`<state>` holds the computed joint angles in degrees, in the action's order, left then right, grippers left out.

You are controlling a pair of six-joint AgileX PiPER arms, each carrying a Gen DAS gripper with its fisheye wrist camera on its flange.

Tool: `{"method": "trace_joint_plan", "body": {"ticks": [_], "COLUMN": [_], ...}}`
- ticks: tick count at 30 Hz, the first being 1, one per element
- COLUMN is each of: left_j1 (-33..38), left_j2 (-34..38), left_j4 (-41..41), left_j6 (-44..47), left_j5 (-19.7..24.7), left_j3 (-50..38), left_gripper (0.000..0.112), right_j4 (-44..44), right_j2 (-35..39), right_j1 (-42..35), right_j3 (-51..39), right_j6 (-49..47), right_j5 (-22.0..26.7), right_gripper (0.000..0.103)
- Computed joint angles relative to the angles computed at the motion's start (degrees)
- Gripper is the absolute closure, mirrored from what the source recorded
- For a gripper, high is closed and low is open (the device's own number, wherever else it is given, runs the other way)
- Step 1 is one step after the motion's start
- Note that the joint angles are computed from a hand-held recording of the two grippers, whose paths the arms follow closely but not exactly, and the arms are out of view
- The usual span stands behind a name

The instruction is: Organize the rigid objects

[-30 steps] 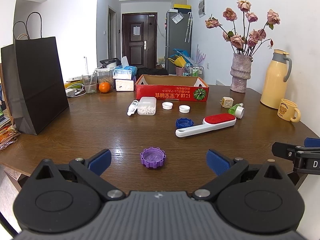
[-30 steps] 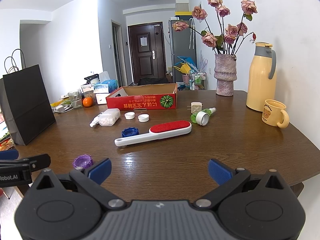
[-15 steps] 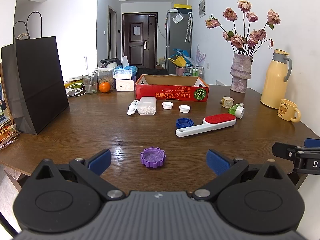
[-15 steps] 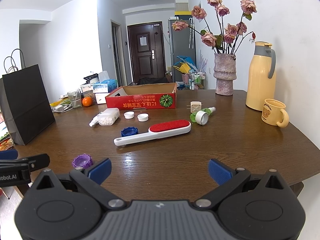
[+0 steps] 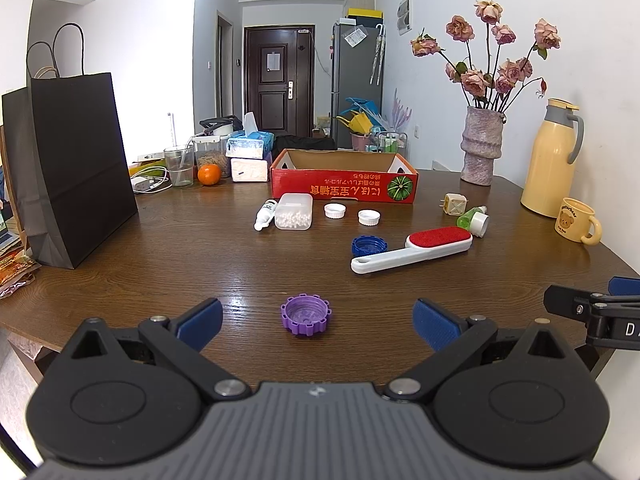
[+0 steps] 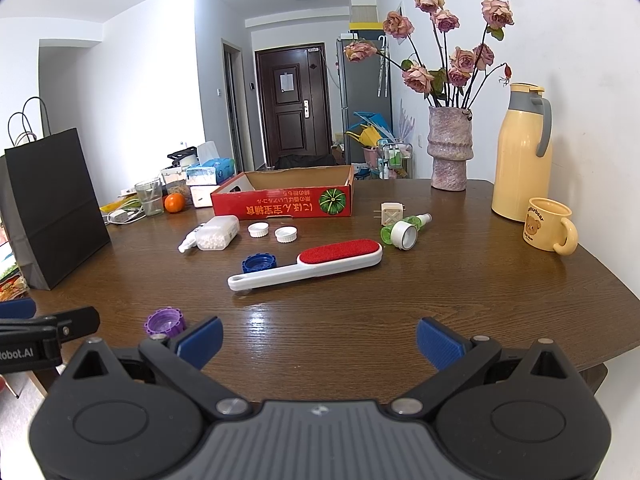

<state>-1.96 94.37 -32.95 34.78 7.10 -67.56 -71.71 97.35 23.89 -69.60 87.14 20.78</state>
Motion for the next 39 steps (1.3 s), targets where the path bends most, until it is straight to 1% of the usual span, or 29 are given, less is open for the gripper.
{"method": "trace_joint_plan", "body": {"ticks": [13,16,17,19,21,23,28,32,35,39], "left_j1": [-0.2,-0.4,-0.4,-0.2,0.0,0.2,0.6,0.4,0.1,-0.1], "left_j2": [0.7,2.2,2.8,3.8,5.3,7.2,11.9,16.5,20.5,25.4], "left_j4": [-0.1,7.1,8.9,8.2,10.6,13.8,18.7,23.5,26.9,29.9], "left_j6": [0.0,-7.3,-9.2,-8.7,-11.0,-14.3,-19.2,-24.1,-27.3,-29.9], "left_j5": [-0.6,0.0,0.2,0.8,1.5,2.9,6.0,9.2,12.6,16.7], "left_j3": [0.1,-1.2,-1.8,-2.8,-4.3,-6.3,-12.0,-17.9,-23.4,-30.4], "left_gripper": [0.009,0.009,0.009,0.009,0.009,0.009,0.009,0.009,0.009,0.014], "right_j4": [0.5,1.2,2.7,2.3,3.0,6.3,14.4,23.8,32.0,41.8], "right_j2": [0.9,1.4,1.5,2.2,3.1,5.6,9.0,11.9,14.7,18.9], "right_j1": [0.3,0.4,-0.8,-1.7,-2.3,-3.3,-4.5,-5.8,-6.5,-7.4], "right_j3": [-1.2,-1.8,-1.4,-1.2,-1.9,-4.2,-8.5,-12.5,-16.6,-22.7], "right_j6": [-0.5,-1.1,-2.7,-2.3,-3.1,-6.3,-14.6,-24.3,-32.7,-42.8], "right_j5": [0.4,0.6,-0.7,-2.3,-2.9,-3.8,-4.6,-4.7,-3.8,-2.1], "right_gripper": [0.0,0.0,0.0,0.0,0.0,0.0,0.0,0.0,0.0,0.0]}}
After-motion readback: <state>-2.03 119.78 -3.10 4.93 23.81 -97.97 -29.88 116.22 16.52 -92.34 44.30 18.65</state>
